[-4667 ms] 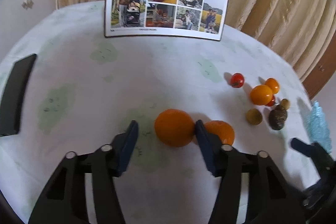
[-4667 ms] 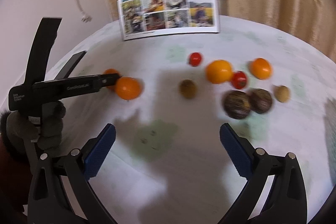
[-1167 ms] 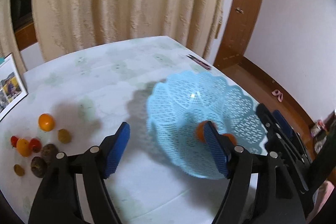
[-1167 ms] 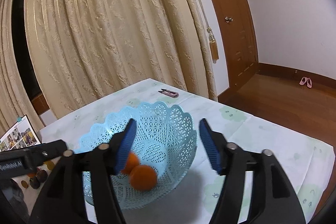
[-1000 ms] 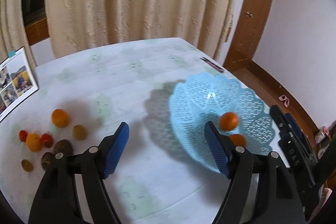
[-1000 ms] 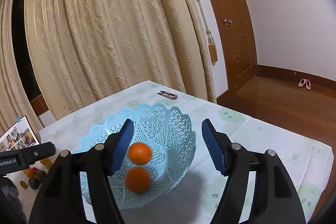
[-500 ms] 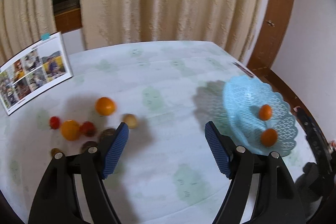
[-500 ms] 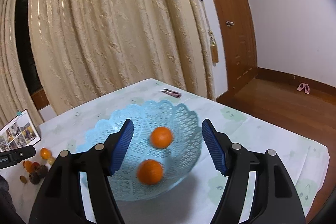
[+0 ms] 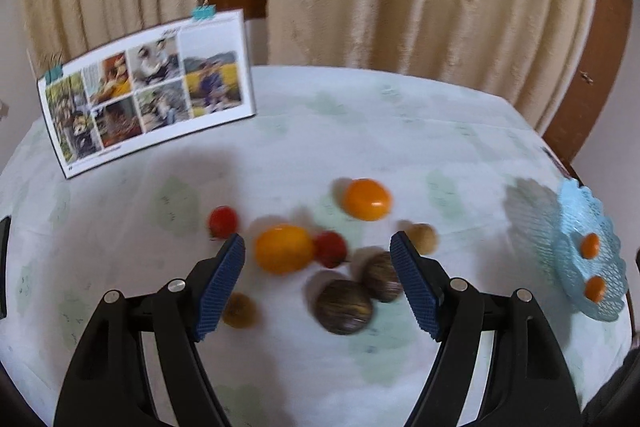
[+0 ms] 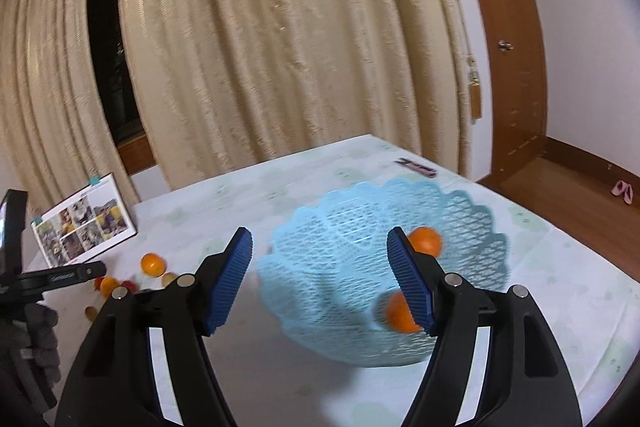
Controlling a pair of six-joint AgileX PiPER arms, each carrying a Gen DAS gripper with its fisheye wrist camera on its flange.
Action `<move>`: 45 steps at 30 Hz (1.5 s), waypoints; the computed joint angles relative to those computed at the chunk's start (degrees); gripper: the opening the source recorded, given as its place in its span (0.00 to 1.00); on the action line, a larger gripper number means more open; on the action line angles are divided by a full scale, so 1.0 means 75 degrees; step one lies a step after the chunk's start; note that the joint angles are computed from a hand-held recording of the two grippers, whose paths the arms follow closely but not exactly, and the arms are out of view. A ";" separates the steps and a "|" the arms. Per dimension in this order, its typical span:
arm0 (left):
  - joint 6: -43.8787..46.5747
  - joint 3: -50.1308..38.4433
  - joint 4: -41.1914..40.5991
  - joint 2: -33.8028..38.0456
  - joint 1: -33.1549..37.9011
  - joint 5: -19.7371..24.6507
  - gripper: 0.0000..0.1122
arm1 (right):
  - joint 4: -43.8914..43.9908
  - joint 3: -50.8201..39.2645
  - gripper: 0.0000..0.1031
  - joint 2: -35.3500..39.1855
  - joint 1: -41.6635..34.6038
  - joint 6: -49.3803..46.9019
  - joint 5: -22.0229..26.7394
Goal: Organize fruits
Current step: 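Grasp the large yellow-orange fruit with the left tool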
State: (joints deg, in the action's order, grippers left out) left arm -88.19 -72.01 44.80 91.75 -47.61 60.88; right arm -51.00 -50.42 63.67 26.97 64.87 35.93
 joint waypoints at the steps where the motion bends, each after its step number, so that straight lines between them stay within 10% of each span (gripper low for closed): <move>1: 0.0064 0.0134 -0.0070 -0.0072 0.0142 -0.0150 0.67 | -0.0008 -0.0028 0.69 0.0041 0.0105 0.0014 0.0039; 21: 0.1175 0.1609 -0.1295 -0.0528 0.1811 -0.2934 0.41 | 0.0667 -0.0623 0.69 0.1263 0.0929 -0.0464 -0.0152; 32: 0.1122 0.1885 -0.1404 -0.0781 0.1883 -0.3225 0.40 | 0.1462 -0.1139 0.69 0.1829 0.0973 -0.1312 -0.0416; 45: 0.0358 0.1398 -0.0422 -0.1539 0.1097 -0.1743 0.40 | 0.4617 -0.2347 0.69 0.3023 0.0882 -0.4419 -0.0486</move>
State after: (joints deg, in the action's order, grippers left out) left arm -85.51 -61.53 41.64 80.20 -39.38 47.81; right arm -16.37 -68.02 86.34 33.58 31.72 32.28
